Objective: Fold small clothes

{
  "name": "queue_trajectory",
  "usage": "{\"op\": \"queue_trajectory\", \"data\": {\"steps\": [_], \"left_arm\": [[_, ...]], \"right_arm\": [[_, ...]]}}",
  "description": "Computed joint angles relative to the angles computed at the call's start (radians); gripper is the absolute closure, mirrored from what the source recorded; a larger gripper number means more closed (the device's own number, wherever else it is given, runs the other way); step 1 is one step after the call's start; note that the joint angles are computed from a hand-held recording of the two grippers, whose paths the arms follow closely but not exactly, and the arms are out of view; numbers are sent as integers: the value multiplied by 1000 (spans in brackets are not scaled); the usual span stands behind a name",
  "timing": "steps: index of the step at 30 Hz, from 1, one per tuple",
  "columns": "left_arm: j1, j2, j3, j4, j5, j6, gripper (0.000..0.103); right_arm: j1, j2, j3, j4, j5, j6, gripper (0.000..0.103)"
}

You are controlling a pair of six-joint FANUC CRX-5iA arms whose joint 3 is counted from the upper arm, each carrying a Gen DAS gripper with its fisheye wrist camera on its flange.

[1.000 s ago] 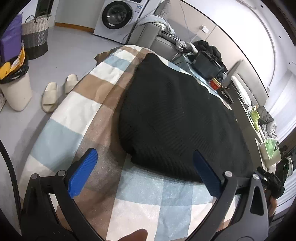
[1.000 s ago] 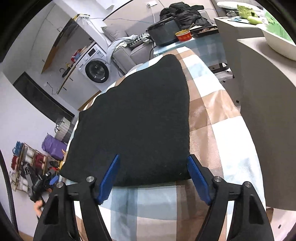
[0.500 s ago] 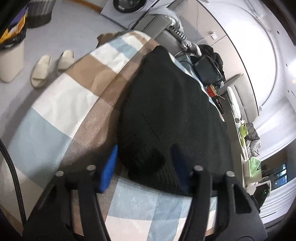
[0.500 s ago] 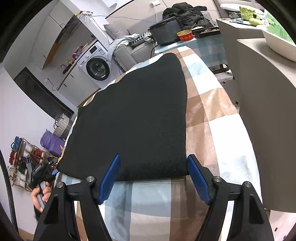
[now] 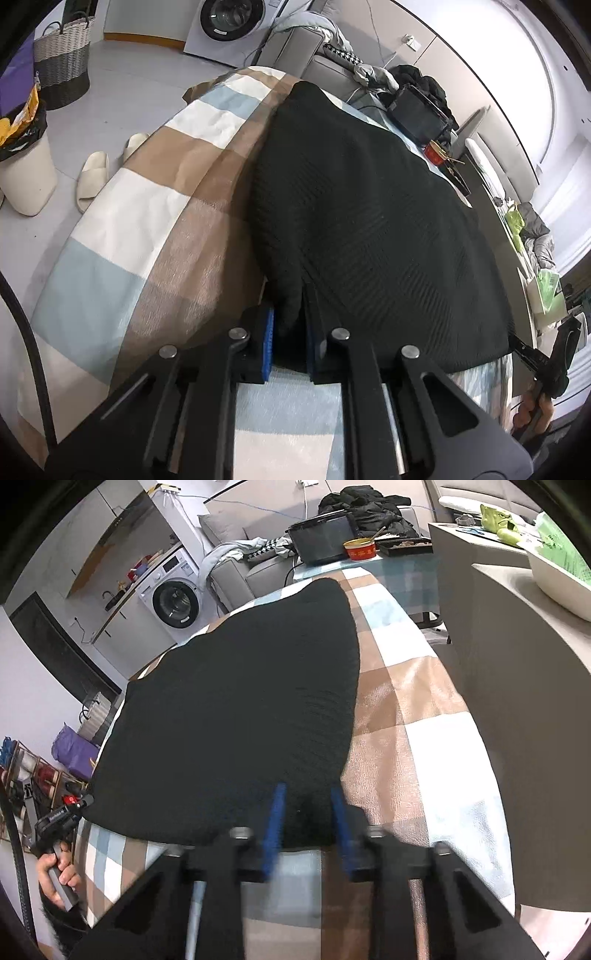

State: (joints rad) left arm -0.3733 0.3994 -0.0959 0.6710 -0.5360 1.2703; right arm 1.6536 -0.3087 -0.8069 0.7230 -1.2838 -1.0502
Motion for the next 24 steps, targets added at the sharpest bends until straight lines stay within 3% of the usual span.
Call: {"op": "queue_trajectory", "data": {"steps": [5, 11, 15, 21, 24], "left_arm": [[8, -45, -73, 51, 11, -69, 93], [17, -144, -149, -42, 14, -40, 93], [22, -185, -164, -133, 14, 26, 93], [27, -233, -218, -85, 54, 20, 93], [24, -248, -236, -70, 54, 9, 89]], "right_arm": [[37, -21, -19, 3, 3, -36, 90], [124, 0, 7, -27, -19, -70, 90], [183, 21, 9, -19, -50, -146, 84], [212, 16, -44, 38, -54, -318, 80], [194, 32, -43, 47, -50, -322, 80]]}}
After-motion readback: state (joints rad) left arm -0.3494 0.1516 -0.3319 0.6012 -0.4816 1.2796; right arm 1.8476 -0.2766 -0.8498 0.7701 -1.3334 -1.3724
